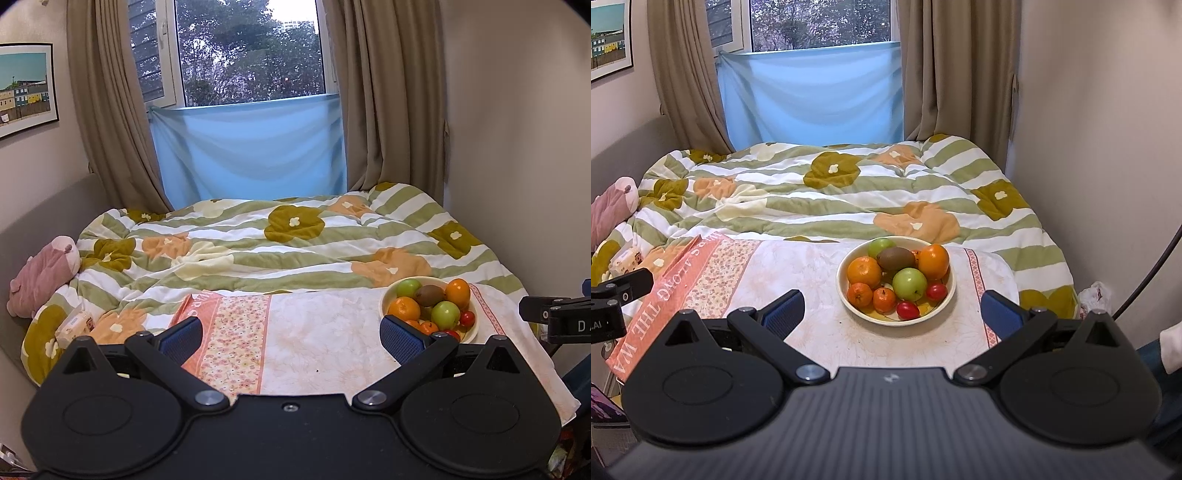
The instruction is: Organize fruits
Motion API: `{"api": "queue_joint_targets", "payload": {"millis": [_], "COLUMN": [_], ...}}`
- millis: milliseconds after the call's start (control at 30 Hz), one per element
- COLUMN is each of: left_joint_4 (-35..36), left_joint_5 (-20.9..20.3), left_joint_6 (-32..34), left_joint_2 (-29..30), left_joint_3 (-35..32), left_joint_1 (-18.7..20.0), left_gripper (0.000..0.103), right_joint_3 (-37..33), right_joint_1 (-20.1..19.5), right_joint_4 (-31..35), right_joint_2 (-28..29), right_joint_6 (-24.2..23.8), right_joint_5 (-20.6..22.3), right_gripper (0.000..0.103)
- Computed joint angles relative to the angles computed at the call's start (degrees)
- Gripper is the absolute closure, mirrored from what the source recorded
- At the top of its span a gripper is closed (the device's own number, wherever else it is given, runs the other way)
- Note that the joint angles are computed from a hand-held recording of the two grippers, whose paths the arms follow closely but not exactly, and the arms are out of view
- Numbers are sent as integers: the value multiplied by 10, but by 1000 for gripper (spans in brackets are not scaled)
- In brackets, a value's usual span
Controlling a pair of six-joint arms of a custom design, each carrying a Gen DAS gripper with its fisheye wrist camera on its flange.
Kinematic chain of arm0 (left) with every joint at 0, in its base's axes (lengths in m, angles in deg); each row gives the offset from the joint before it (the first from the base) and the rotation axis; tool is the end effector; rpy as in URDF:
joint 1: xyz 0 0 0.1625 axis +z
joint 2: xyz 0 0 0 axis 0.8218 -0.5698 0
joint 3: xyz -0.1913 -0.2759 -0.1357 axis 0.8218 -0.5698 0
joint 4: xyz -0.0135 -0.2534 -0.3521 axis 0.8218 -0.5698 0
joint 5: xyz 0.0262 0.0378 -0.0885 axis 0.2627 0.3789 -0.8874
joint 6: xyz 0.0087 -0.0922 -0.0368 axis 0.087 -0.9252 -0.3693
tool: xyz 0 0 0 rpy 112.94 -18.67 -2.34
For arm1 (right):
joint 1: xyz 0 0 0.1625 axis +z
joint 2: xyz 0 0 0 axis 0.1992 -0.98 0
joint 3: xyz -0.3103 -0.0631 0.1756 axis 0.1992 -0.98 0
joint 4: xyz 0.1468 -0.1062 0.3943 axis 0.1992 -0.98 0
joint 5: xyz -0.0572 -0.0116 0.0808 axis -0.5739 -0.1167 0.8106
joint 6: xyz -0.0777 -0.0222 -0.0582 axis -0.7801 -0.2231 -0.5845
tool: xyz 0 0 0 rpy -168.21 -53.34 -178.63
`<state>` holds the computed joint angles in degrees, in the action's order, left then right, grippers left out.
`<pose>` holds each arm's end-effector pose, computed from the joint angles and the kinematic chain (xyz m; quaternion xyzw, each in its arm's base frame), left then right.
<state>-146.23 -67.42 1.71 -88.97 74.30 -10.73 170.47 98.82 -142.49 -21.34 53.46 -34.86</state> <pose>-0.2159 -0.5349 0.2606 0.1040 0.7604 -0.4730 0.4327 0.3087 -0.5989 0.1818 0.2802 -0.8428 0.3645 0.2799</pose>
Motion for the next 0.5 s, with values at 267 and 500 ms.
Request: {"api": "queue_joint_targets", "payload": {"millis": [267,500], "left_joint_4": [12,31], "left_joint_5": [5,7], "left_joint_6": [-7,-26], "left_joint_2": [-1,-8], "left_joint_3": [-1,1], "left_joint_1": [2,2], "left_gripper": [0,0], "right_joint_3": [-3,-11], "right_joint_1": [0,5], "right_joint_4": [4,5], "right_joint_2": [1,13], "right_joint_6": [3,10], "right_joint_5": [1,-4], "right_gripper": [0,0]}}
